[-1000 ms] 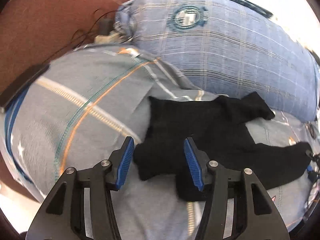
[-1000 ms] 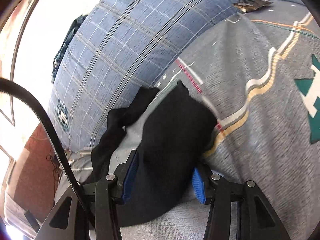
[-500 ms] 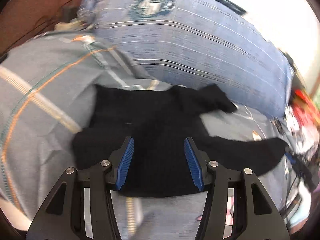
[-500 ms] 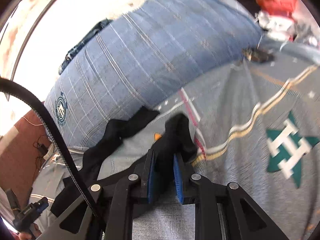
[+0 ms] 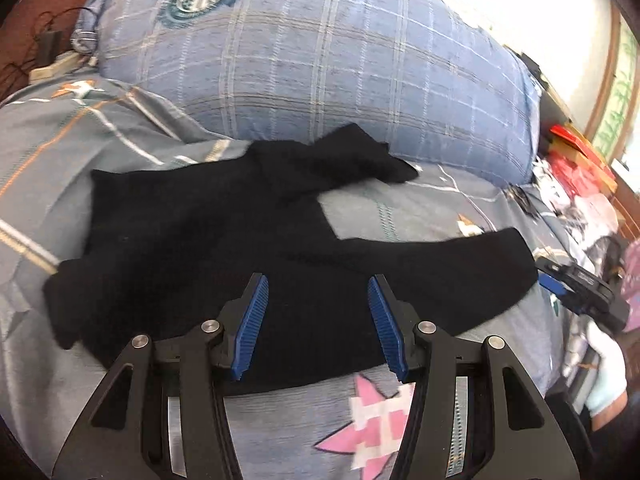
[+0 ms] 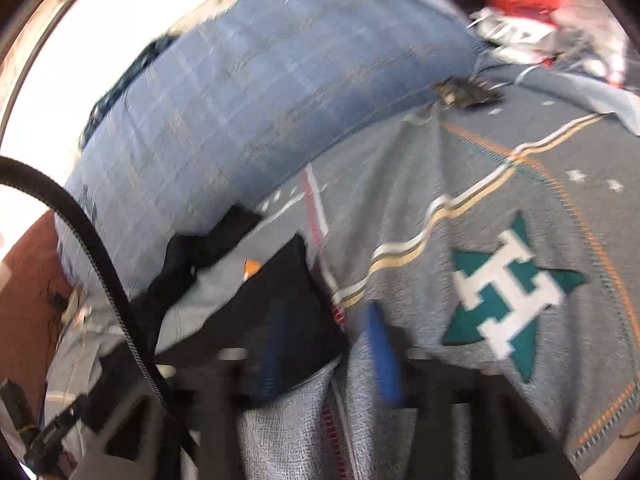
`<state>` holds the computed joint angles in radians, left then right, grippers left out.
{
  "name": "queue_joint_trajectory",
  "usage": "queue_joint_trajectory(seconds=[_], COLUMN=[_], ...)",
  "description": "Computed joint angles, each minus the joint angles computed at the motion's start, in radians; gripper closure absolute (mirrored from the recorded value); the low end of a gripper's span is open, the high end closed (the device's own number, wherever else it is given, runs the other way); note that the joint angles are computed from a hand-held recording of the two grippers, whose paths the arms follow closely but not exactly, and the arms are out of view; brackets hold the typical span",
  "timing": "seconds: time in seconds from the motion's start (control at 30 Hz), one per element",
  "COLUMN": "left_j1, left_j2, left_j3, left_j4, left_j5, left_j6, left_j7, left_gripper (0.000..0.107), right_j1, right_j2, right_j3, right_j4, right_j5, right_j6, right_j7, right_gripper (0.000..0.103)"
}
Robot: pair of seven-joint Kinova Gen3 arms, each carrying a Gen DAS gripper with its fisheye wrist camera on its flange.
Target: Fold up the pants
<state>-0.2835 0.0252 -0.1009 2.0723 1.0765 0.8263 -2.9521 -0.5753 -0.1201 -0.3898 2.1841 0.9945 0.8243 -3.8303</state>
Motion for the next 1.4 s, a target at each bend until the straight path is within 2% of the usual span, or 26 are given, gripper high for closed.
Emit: queue_joint_trajectory(seconds=[0.07, 0.13, 0.2, 0.3, 0.4, 0.47, 0.6, 0.7, 0.77, 0.8, 0.83, 0.87, 0.93, 1.0, 1.1, 1.27, 1.3, 1.37, 1.4], left_j1=[0.016, 0.041, 0.053, 0.049, 0.050, 0.050, 0.037, 0.026, 0.013, 0.005, -0.007, -0.015, -0.032, -0.048, -0.069, -0.081, -0.085, -0.088, -0.080], left_j2=[0.015, 0.020, 0.026, 0.040, 0.040, 0.038, 0.045, 0.056, 0.069, 0.075, 0.082, 0.084, 0.093, 0.109, 0.135, 0.198, 0.221, 0.268, 0.294], left_j3=[0.016, 0.035, 0.044, 0.044, 0.050, 0.050, 0.042, 0.038, 0.036, 0.035, 0.032, 0.032, 0.029, 0.026, 0.028, 0.049, 0.056, 0.077, 0.086], left_j4=[-0.008, -0.008, -0.010, -0.022, -0.019, -0.016, -0.021, -0.032, -0.048, -0.055, -0.063, -0.066, -0.077, -0.101, -0.148, -0.311, -0.355, -0.442, -0.486], left_j5=[-0.022, -0.050, -0.068, -0.083, -0.084, -0.084, -0.071, -0.075, -0.079, -0.077, -0.069, -0.061, -0.051, -0.060, -0.083, -0.197, -0.220, -0.260, -0.292], left_j6=[-0.004, -0.044, -0.060, -0.031, -0.037, -0.043, -0.039, -0.035, -0.013, 0.000, 0.016, 0.022, 0.034, 0.055, 0.080, 0.105, 0.120, 0.127, 0.114], left_j7=[0.019, 0.051, 0.073, 0.085, 0.081, 0.083, 0.089, 0.116, 0.136, 0.141, 0.144, 0.146, 0.157, 0.188, 0.233, 0.352, 0.376, 0.401, 0.418], left_gripper=[0.055, 0.055, 0.055, 0.055, 0.055, 0.055, 0.055, 0.055, 0.055, 0.055, 0.051, 0.045, 0.044, 0.044, 0.044, 0.044, 0.044, 0.044, 0.044], right_j1=[0.009, 0.028, 0.087, 0.186, 0.289, 0.324, 0.266, 0.200, 0.152, 0.126, 0.096, 0.070, 0.036, 0.067, 0.192, 0.420, 0.465, 0.520, 0.520], right_j2=[0.013, 0.039, 0.075, 0.086, 0.073, 0.043, 0.019, 0.033, 0.054, 0.064, 0.080, 0.098, 0.132, 0.181, 0.251, 0.361, 0.383, 0.420, 0.435], right_j3=[0.039, 0.034, -0.042, -0.179, -0.283, -0.310, -0.279, -0.216, -0.136, -0.090, -0.043, 0.003, 0.085, 0.102, 0.001, -0.224, -0.270, -0.313, -0.307], right_j4=[-0.006, -0.032, -0.074, -0.118, -0.084, -0.054, -0.061, -0.102, -0.128, -0.136, -0.150, -0.165, -0.196, -0.237, -0.305, -0.445, -0.476, -0.522, -0.549], right_j5=[-0.009, -0.029, -0.064, -0.137, -0.162, -0.151, -0.100, -0.068, -0.041, -0.031, -0.019, -0.015, -0.048, -0.097, -0.151, -0.207, -0.210, -0.233, -0.253], right_j6=[-0.062, -0.059, 0.007, 0.119, 0.112, 0.076, 0.075, 0.049, -0.031, -0.072, -0.113, -0.153, -0.235, -0.313, -0.347, -0.270, -0.254, -0.236, -0.222], right_j7=[0.073, 0.154, 0.236, 0.332, 0.300, 0.240, 0.201, 0.260, 0.324, 0.350, 0.373, 0.392, 0.456, 0.537, 0.659, 0.862, 0.903, 0.984, 1.025], right_gripper=[0.049, 0.076, 0.088, 0.091, 0.091, 0.091, 0.090, 0.086, 0.077, 0.065, 0.059, 0.059, 0.059, 0.059, 0.058, 0.056, 0.053, 0.051, 0.051])
